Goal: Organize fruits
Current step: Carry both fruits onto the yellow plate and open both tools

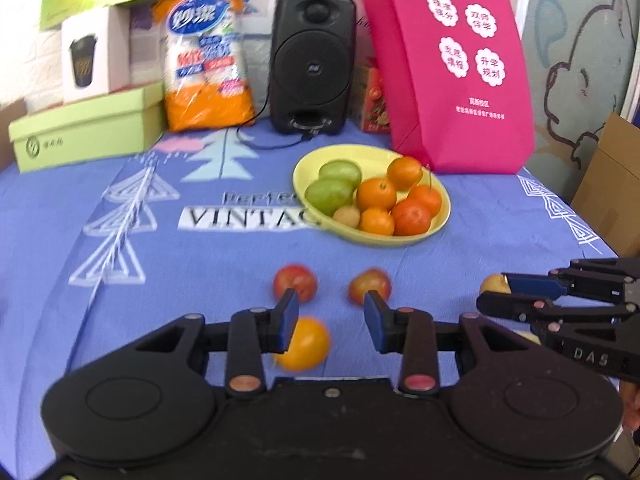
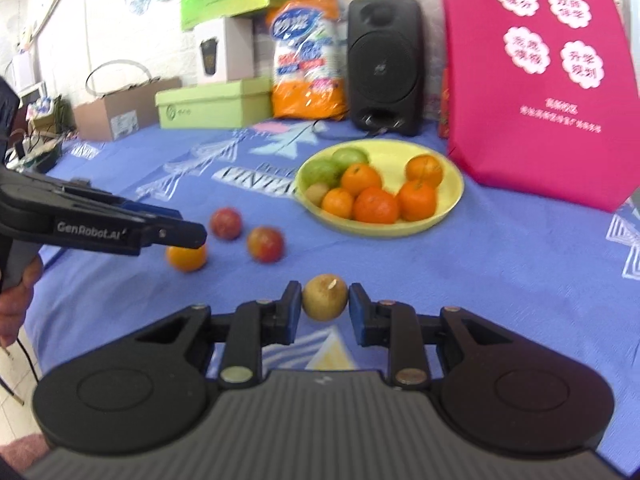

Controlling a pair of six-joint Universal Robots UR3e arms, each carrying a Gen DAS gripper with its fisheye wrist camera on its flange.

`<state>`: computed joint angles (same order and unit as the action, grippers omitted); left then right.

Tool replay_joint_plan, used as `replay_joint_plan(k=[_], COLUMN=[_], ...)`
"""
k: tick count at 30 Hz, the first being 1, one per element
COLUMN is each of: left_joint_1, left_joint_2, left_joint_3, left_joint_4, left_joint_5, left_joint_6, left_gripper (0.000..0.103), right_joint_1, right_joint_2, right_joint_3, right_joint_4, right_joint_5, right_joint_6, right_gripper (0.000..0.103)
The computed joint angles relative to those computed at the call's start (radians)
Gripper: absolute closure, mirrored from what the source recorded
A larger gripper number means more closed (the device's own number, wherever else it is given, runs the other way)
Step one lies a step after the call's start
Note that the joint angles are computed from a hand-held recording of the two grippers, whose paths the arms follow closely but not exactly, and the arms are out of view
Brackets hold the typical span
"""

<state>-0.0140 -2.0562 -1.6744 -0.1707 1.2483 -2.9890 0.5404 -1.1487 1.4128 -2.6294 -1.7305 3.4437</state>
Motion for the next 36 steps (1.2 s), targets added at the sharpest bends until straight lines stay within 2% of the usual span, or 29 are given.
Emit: replay_joint_plan(k=[4,9,16,19,27,31,36], left_joint_1=[-0.009,0.016,0.002,0.003,0.02,0.013,-0.017], left_joint_2=[-0.025,0.031,-0.05,-0.063,-0.014,-0.034,-0.165], left_joint_3=[0.082,-0.004,-0.04,-0.041,-0.045,0.046,0.318], left_joint_4=[-0.041,-0.044,0.018,0.046,0.016,-0.026,-0.132], left_joint_5=[0.016,0.016,0.055,0.053,-0.001,-0.011,-0.014], left_joint_6=[0.019,0.051,0.016,0.004,0.031,0.027,0.013], left_gripper=[0.067,0.067,0.067,0.067,0.07,0.07,0.07], right_joint_1=[-0.036,-0.05,-0.024,-0.014,-0.018,-0.031,-0.063], right_joint_2=[0.004,-0.014,0.033,0.04,0.051,0.074,0.135], right_joint_3=[-0.021,0.024,0.007,-0.012,-0.042,-0.098,-0.234], right_joint_4=[-0.006,-0.041,-0.036,-0.025,-0.009,0.004,0.033], right_joint_5=[-0.002,0.028,0.067,0.062,0.058,0.055,0.044], right_joint_6=[-0.031,-0.029,-0.007,-0.009,-0.02,-0.05,-0.103], right_gripper=[0.078,0.078,0.078,0.078,0.078,0.078,0.078])
